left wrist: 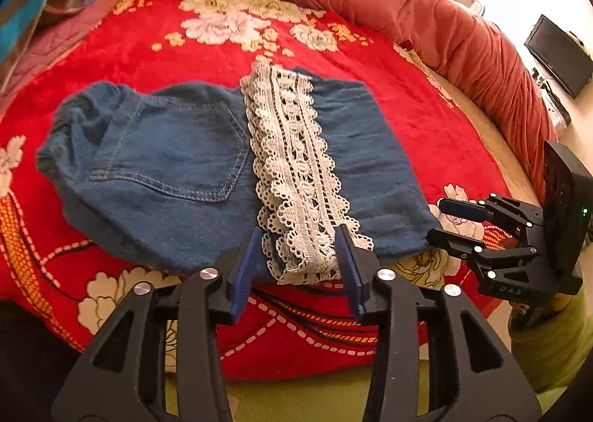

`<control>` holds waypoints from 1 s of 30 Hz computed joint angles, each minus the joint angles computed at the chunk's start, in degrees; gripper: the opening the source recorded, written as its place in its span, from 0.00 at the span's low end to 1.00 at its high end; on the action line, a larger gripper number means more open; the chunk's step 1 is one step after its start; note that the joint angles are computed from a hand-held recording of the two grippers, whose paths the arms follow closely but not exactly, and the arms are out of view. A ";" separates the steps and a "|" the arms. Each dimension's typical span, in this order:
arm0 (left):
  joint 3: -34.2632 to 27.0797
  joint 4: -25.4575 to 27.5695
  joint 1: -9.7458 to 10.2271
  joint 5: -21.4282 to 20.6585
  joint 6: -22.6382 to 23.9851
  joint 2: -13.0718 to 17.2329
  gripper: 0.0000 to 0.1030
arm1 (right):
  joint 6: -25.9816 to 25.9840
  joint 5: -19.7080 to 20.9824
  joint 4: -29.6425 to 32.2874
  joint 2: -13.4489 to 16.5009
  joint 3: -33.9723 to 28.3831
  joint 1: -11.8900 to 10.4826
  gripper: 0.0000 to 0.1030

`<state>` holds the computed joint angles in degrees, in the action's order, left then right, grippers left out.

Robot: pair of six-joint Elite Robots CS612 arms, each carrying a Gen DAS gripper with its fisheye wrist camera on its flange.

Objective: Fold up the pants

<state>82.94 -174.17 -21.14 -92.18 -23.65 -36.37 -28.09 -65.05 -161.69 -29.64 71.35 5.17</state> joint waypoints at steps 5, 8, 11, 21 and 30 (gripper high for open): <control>0.97 -1.65 -0.34 2.30 0.51 -0.68 0.46 | 0.93 0.31 -1.71 -0.31 0.46 -0.11 0.66; 1.86 -3.21 -0.67 4.38 1.13 -1.23 0.55 | 1.71 0.51 -2.81 -0.48 0.76 -0.20 0.71; 2.77 -4.47 -1.01 6.37 1.79 -1.83 0.61 | 2.65 0.76 -3.80 -0.66 0.95 -0.29 0.81; 4.99 -6.96 -1.02 9.83 0.54 -3.00 0.88 | 4.74 0.33 -8.01 -1.10 0.95 -0.20 0.92; 6.69 -8.74 -0.65 11.28 -0.79 -3.81 0.91 | 4.71 0.52 -8.77 -1.41 0.16 0.42 0.92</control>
<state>89.63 -182.90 -21.80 -80.91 -24.43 -40.18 -23.38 -64.53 -170.46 -31.05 71.51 5.60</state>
